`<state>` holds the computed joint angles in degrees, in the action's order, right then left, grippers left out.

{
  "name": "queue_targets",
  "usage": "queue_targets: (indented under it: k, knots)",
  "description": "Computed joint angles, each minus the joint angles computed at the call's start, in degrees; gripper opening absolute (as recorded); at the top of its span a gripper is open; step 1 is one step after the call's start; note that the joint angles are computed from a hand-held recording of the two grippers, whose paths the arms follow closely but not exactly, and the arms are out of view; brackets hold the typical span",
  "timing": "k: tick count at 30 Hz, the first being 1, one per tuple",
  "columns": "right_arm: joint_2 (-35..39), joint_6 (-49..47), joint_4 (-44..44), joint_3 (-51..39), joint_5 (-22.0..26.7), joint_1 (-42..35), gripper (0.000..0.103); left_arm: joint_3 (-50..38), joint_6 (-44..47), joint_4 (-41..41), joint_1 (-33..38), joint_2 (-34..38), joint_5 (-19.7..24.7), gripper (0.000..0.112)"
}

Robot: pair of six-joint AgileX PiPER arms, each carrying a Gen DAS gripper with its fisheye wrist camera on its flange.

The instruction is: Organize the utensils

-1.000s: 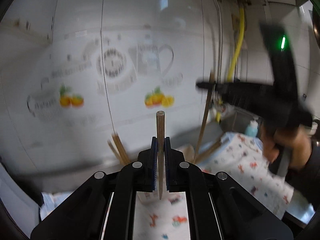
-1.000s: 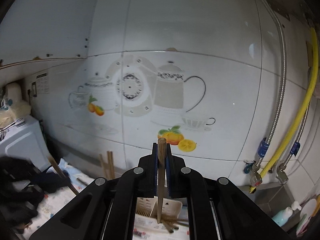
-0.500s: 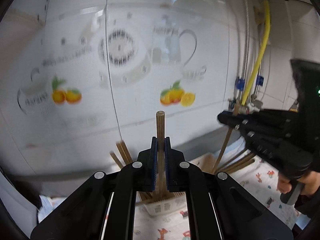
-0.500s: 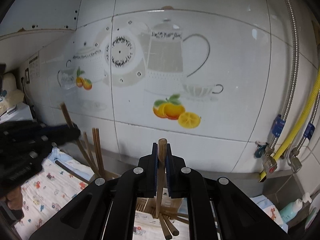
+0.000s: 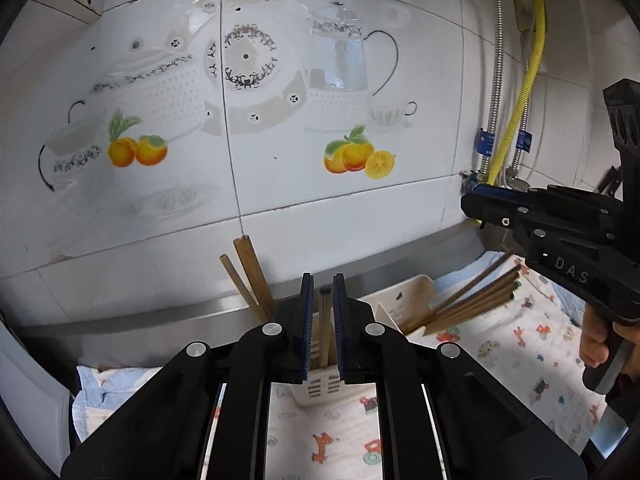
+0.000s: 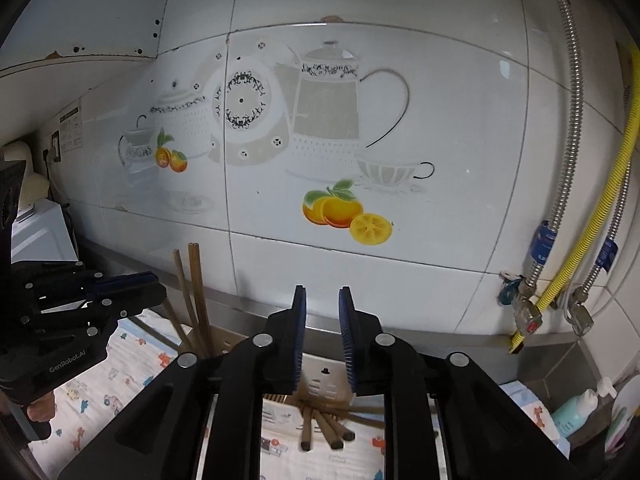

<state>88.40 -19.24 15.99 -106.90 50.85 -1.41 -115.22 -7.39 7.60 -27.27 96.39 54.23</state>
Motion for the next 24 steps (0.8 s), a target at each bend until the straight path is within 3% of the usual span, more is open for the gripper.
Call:
queue_targets:
  k: [4, 8, 10, 18, 24]
  knots:
    - [-3.53, 0.16, -0.21, 2.71, 0.25, -0.10, 0.028, 4.98, -3.41, 3.97, -1.59, -4.18, -1.30, 0.033]
    - [-7.85, 0.44, 0.22, 6.16, 0.72, -0.59, 0.037, 9.27, -5.46, 6.28, -2.73, -8.13, -1.40, 0.038]
    - [-9.82, 0.35, 0.44, 7.94, 0.62, -0.75, 0.046, 12.05, -7.06, 7.44, -3.34, -10.50, -1.77, 0.043]
    - [-18.08, 0.66, 0.73, 15.86, 0.59, -0.40, 0.061, 20.14, -11.69, 11.26, -5.81, -18.34, -2.19, 0.069]
    - [-23.37, 1.66, 0.20, 21.33, 0.35, 0.20, 0.068, 25.54, -15.19, 13.75, -7.08, -23.56, -2.45, 0.078]
